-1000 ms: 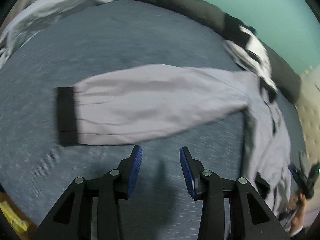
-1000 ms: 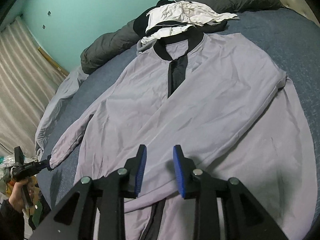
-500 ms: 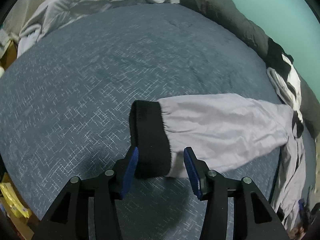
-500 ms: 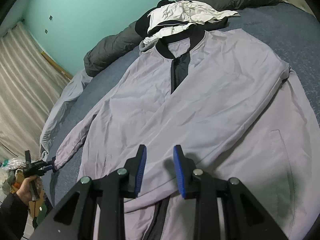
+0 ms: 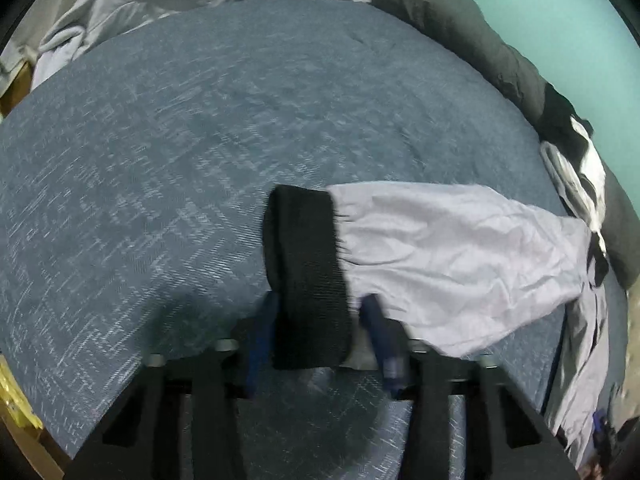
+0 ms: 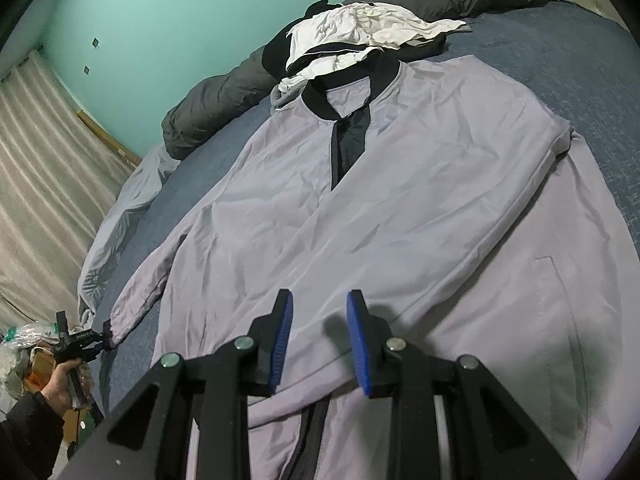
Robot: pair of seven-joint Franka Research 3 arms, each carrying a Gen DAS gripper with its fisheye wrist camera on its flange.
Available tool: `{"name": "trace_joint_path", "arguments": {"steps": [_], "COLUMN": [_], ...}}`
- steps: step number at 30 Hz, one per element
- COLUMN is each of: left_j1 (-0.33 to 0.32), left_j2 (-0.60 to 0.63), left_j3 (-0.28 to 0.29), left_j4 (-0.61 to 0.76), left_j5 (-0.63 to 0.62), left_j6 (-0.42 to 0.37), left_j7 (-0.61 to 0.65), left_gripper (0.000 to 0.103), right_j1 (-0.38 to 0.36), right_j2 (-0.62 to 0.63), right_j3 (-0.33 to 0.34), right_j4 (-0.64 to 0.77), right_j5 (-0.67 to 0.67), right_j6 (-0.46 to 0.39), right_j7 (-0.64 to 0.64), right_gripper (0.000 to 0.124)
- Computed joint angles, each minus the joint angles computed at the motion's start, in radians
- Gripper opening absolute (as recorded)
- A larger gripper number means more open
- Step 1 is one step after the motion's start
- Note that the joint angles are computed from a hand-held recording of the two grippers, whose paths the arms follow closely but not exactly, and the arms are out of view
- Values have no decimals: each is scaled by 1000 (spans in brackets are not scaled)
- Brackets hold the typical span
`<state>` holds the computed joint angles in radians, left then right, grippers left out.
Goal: Fold clothes
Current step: 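Grasp the black knit sleeve cuff with the left tool and lift it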
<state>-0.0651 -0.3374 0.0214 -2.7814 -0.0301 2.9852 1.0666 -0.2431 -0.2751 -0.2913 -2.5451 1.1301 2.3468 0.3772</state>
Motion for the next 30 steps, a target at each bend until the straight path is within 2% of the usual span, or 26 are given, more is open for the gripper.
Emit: {"name": "trace_joint_path", "arguments": {"steps": [1, 3, 8, 16, 24, 29, 30], "left_j1": [21, 37, 28, -79, -190, -229, -241], "left_j2": [-3, -4, -58, -95, 59, 217, 276], "left_j3": [-24, -50, -68, -76, -158, -239, -259], "left_j4": [3, 12, 38, 177, 462, 695, 777], "left_j5": [21, 50, 93, 94, 85, 115, 127], "left_j6": [-4, 4, -15, -65, -106, -153, -173], "left_j7": [-15, -35, -47, -14, 28, 38, 40], "left_gripper": [35, 15, 13, 13, 12, 11, 11], "right_j1": [0, 0, -5, -24, -51, -73, -78], "right_j2": [0, 0, 8, 21, 42, 61, 65], "right_j3": [0, -1, -4, -15, -25, -35, -36], "right_j4": [0, 1, 7, 23, 46, 67, 71], "right_j5": [1, 2, 5, 14, 15, 29, 32], "right_j6": [-1, -4, -13, -37, -70, -102, -105], "right_j7": [0, 1, 6, 14, 22, 23, 24], "right_gripper": [28, 28, 28, 28, 28, 28, 28]}}
